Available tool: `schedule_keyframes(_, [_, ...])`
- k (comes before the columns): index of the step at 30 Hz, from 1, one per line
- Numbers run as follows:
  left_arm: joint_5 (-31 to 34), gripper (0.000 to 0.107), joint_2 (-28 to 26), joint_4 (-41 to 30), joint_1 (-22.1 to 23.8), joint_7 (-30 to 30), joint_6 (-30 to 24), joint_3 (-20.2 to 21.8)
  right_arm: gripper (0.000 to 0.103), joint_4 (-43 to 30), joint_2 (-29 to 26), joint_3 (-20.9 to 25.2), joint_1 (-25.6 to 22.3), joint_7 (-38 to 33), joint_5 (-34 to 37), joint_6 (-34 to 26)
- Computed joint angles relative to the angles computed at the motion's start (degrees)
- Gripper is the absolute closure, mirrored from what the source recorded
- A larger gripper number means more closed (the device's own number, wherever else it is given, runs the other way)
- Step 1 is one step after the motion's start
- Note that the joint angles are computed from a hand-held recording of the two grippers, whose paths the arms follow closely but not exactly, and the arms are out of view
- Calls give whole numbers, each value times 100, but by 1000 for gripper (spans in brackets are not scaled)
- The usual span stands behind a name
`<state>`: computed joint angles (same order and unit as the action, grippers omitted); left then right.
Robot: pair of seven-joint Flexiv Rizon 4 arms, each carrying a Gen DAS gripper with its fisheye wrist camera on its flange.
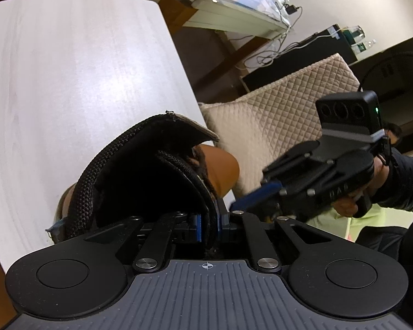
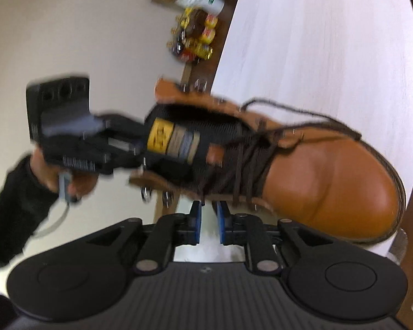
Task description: Lace up shoes with both hands
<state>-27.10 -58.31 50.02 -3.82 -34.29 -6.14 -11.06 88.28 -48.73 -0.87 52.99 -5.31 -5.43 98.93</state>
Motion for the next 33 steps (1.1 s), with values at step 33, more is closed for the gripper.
schedule_keyframes(33, [-612, 95, 2221, 3027, 553, 923, 1610, 196, 100, -520, -579, 1393, -128, 24, 100, 944])
